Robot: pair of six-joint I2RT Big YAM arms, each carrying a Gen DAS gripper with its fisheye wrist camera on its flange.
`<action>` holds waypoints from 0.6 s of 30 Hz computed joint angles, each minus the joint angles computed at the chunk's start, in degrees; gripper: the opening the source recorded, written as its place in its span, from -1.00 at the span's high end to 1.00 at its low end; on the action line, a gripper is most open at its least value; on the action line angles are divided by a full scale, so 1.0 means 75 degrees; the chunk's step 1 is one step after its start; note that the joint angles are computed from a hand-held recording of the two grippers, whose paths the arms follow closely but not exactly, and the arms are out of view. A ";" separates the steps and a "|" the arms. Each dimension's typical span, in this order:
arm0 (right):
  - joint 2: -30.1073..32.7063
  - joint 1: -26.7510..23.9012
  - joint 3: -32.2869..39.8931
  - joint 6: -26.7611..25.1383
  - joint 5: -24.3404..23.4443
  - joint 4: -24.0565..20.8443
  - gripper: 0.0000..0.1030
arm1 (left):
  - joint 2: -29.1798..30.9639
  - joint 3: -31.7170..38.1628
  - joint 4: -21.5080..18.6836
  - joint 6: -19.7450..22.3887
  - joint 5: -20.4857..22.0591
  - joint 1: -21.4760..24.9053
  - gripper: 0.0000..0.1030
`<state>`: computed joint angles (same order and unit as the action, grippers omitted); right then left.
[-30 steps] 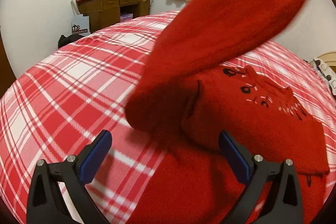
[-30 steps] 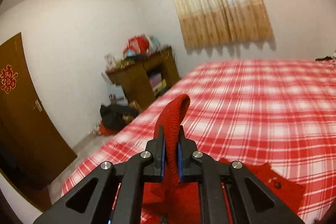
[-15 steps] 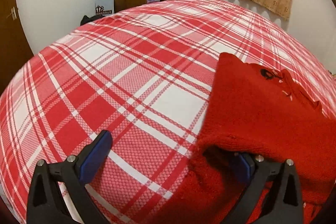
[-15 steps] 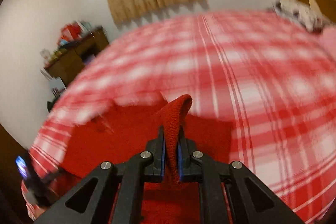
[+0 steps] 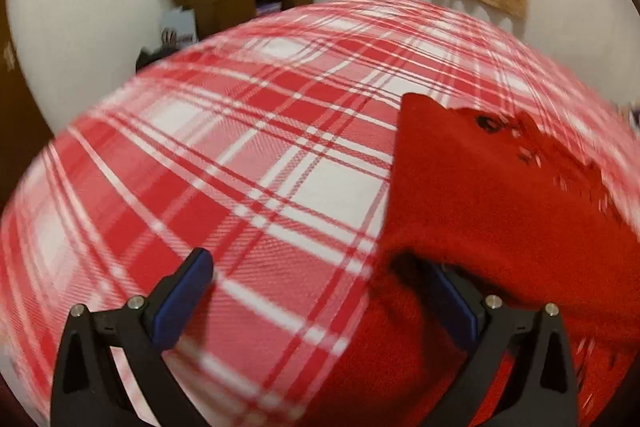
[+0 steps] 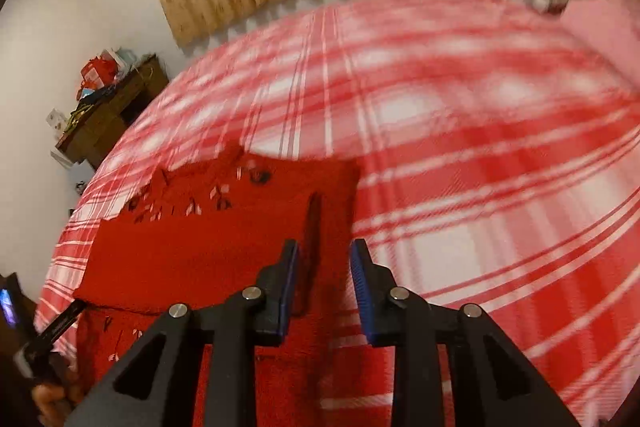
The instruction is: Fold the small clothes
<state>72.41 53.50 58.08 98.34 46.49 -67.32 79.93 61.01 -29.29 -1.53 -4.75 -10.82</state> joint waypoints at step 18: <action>0.1577 -0.0867 0.0801 -0.2169 -0.0646 0.1163 0.46 | 0.0817 0.0724 0.0665 0.1113 -0.1018 -0.0894 -0.94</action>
